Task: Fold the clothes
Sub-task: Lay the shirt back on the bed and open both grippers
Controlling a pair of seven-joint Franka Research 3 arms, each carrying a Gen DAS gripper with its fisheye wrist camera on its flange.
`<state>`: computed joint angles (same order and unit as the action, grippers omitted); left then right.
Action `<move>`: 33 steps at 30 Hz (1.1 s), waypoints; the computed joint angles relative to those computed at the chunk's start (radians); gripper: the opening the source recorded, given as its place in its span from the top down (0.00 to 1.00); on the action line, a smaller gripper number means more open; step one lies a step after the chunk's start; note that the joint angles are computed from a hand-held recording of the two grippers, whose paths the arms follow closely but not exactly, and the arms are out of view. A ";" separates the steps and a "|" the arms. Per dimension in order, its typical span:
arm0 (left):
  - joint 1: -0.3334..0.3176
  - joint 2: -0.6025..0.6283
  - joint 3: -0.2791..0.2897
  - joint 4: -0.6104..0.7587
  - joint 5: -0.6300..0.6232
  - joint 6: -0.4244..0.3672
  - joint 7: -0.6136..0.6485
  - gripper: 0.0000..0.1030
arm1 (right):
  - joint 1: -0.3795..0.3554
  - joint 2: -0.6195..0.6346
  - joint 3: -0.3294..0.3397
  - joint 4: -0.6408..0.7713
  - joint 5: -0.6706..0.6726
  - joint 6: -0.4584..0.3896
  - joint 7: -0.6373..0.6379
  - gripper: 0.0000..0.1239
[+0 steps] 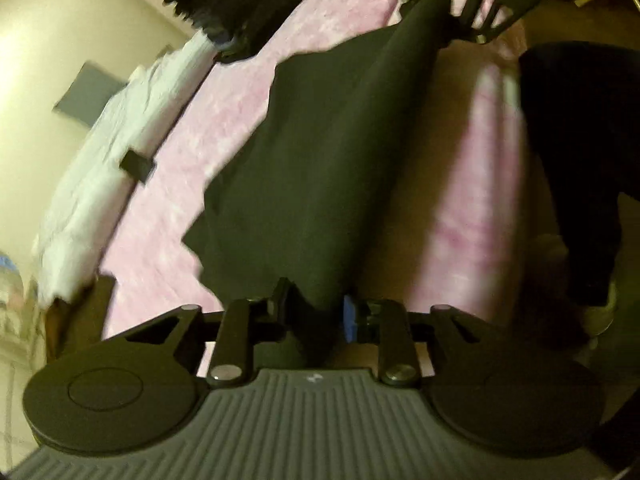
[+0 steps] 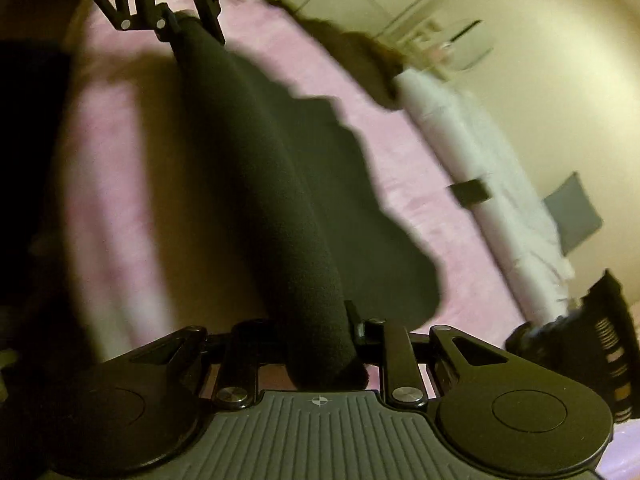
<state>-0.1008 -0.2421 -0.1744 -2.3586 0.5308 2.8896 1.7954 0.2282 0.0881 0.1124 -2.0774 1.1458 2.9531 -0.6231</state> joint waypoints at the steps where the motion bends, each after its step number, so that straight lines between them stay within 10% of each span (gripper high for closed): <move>1: 0.015 -0.025 -0.018 -0.032 0.012 0.011 -0.047 0.73 | -0.002 -0.022 0.000 -0.031 0.014 0.006 -0.011 0.78; 5: -0.078 -0.119 0.076 -0.101 -0.176 -0.002 -0.035 0.63 | 0.011 -0.103 -0.026 -0.127 0.017 0.018 0.052 0.59; 11: -0.170 -0.139 0.222 -0.037 -0.516 -0.039 0.012 0.61 | -0.004 -0.189 -0.105 -0.145 -0.050 -0.093 0.459 0.57; 20: -0.188 0.138 0.280 0.279 -0.920 -0.075 0.193 0.58 | -0.073 0.055 -0.107 0.239 -0.077 -0.325 0.995 0.57; 30: -0.051 0.658 0.189 0.924 -1.059 -0.363 0.277 0.58 | -0.140 0.397 -0.041 0.680 -0.296 -0.486 1.448 0.58; 33: -0.002 0.761 0.138 1.055 -1.004 -0.444 0.236 0.75 | -0.145 0.498 -0.034 0.811 -0.370 -0.532 1.588 0.71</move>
